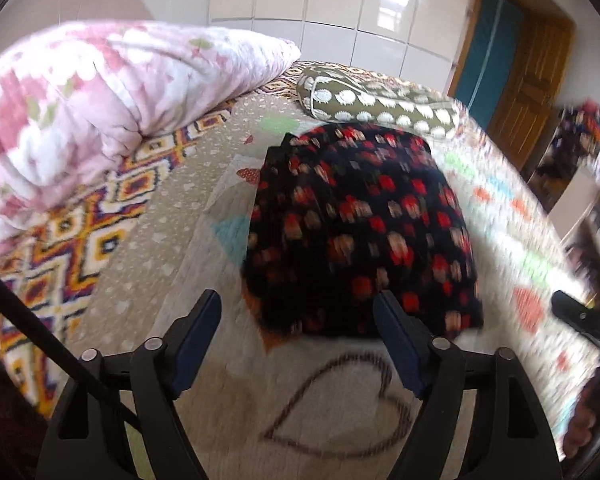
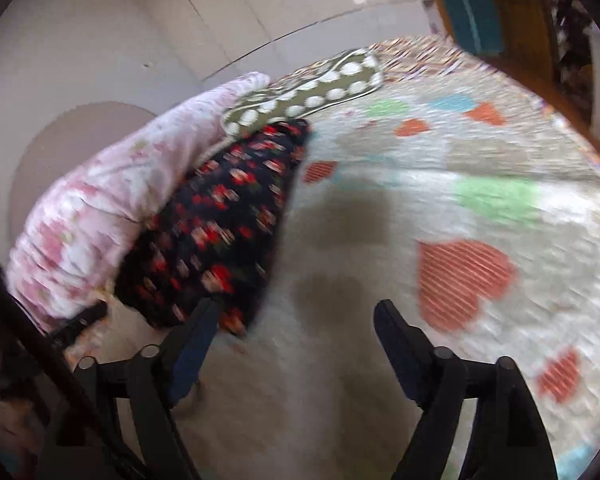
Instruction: Fold large clothes
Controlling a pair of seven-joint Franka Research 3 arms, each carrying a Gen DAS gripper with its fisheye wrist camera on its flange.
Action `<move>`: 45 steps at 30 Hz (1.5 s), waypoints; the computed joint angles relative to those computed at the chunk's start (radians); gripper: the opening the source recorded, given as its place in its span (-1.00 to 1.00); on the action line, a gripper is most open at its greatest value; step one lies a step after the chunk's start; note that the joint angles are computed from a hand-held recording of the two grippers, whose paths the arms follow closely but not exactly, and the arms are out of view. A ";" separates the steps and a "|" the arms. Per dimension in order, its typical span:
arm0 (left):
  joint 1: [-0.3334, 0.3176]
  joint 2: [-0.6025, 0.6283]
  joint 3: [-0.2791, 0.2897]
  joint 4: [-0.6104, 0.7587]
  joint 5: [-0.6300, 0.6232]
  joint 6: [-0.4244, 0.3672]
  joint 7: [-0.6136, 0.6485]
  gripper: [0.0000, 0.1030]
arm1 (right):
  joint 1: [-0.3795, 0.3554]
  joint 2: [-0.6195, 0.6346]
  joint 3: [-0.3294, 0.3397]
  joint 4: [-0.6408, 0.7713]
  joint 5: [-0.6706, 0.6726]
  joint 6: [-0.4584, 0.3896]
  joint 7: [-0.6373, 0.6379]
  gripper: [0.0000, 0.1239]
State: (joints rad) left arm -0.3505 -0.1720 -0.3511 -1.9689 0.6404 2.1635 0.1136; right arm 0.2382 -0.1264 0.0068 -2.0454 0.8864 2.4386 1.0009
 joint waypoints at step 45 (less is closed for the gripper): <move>-0.019 0.304 0.107 0.195 -0.340 0.426 0.287 0.01 | -0.185 0.518 0.118 0.618 0.030 -0.213 0.217 0.08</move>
